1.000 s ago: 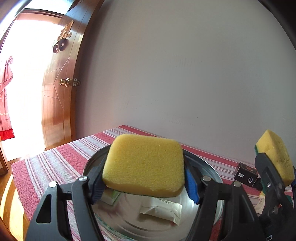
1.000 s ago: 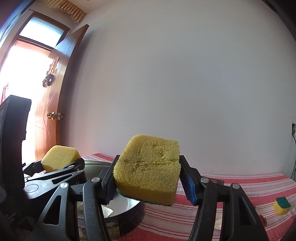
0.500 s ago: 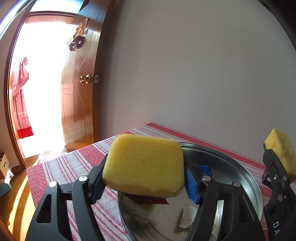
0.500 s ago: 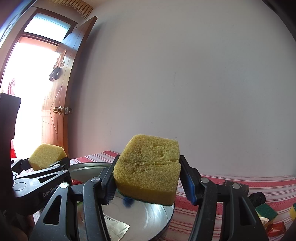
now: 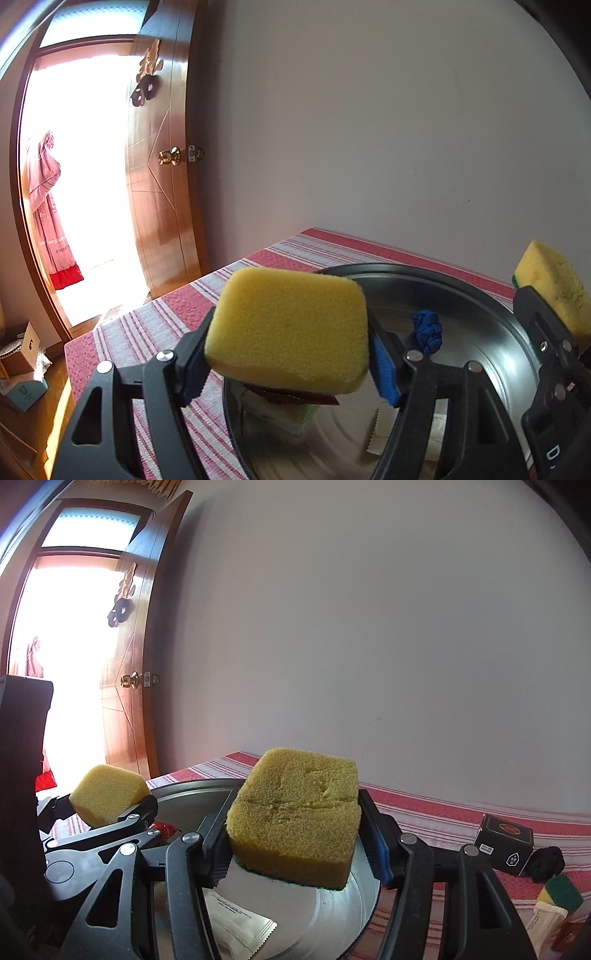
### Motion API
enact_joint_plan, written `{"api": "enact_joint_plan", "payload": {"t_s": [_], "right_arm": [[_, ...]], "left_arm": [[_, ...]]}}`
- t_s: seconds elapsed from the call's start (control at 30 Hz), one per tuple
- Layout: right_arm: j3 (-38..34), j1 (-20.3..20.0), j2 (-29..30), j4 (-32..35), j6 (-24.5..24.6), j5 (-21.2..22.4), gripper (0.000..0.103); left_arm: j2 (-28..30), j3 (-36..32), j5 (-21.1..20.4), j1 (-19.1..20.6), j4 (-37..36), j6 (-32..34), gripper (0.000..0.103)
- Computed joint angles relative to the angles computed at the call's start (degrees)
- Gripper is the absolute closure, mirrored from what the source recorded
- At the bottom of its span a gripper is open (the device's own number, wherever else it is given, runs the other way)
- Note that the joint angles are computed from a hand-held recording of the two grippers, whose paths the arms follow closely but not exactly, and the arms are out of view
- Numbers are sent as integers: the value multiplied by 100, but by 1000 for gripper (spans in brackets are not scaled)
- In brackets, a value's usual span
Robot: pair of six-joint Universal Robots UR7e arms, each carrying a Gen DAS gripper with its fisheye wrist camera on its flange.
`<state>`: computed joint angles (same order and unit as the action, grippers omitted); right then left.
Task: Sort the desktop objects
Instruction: 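Open the right gripper over the tin, then the left, dropping both sponges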
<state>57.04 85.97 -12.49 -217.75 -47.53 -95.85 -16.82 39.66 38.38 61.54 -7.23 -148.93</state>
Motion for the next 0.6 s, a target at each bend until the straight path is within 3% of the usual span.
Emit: {"api": "enact_joint_plan", "payload": {"t_s": [0.1,0.27,0.43,0.6], "right_arm": [[9,-12,-1,8,1,6,40],[-76,10,50,-51,-8,-97,36],[-9,-1,18,-260,191,-109,19],[71,6,64,-922,232,-41,10]], "left_arm": [[11,-11,-80,-9,-49,57,28],[-228,608,-230,-63,-1078,595,2],[-243,584,-133,-33,-993,518,1],[-253,638,-134,-40,-1127,598,1]]}}
